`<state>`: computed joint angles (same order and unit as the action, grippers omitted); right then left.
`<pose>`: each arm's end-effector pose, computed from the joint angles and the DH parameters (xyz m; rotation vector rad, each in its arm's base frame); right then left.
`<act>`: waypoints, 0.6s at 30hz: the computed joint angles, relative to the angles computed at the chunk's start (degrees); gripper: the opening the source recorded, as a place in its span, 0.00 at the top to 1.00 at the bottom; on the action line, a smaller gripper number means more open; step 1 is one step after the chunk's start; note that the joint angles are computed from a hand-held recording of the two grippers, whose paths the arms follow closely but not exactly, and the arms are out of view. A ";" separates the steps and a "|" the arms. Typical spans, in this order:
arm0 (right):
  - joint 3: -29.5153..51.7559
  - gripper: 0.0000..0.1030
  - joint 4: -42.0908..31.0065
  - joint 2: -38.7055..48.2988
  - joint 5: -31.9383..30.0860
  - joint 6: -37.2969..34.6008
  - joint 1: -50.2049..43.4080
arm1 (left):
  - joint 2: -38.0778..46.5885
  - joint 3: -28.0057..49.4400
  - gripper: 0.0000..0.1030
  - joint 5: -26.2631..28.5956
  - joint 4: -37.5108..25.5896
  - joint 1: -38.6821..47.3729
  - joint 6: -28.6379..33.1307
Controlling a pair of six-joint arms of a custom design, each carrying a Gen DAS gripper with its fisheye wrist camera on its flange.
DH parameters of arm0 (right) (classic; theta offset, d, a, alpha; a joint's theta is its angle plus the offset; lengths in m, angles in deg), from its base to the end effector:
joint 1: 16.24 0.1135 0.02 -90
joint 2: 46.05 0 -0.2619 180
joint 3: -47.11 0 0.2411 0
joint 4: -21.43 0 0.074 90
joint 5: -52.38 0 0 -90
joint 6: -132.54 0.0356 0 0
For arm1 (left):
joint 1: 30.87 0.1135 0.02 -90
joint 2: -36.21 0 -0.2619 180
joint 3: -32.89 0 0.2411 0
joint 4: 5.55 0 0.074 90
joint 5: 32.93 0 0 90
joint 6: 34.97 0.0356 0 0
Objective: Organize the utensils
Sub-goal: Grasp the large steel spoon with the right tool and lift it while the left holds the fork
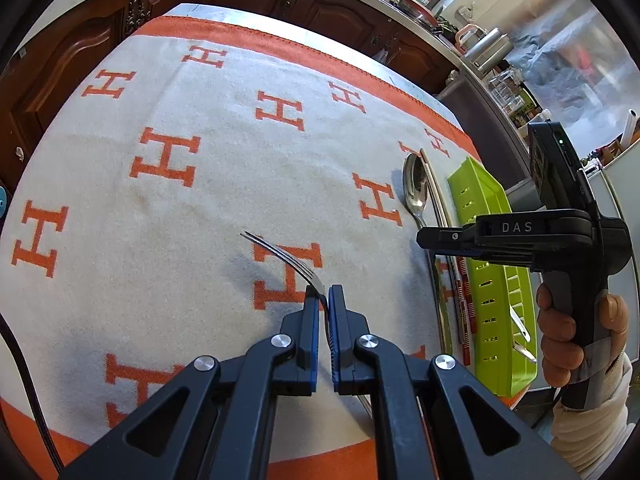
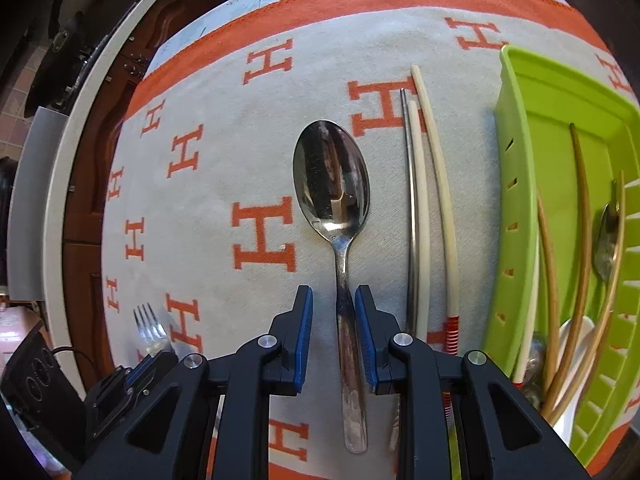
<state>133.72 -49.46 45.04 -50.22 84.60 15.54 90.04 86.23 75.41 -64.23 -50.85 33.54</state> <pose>0.2448 0.1608 0.2513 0.2286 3.0202 0.5008 0.1482 -0.0658 0.2303 0.0838 2.6746 -0.6645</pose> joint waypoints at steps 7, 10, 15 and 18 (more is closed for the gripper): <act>-4.03 0.91 3.30 -3.42 1.89 1.99 1.52 | -0.62 -0.08 0.98 -0.07 -0.37 -0.01 -0.28; -3.51 0.92 2.83 -3.58 6.56 2.55 5.00 | -0.85 -0.23 0.97 -0.10 -0.60 0.07 -0.39; -0.68 0.98 0.67 -3.38 15.08 2.81 12.22 | -0.37 -0.35 0.98 -0.25 -0.13 -0.20 -1.04; 1.50 0.98 -0.73 -2.05 17.98 2.78 15.61 | -0.03 -0.44 0.97 -0.05 0.18 -0.12 -1.42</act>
<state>135.22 -50.19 42.99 -32.23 87.38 31.15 90.02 85.79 75.36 -64.05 -50.97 32.13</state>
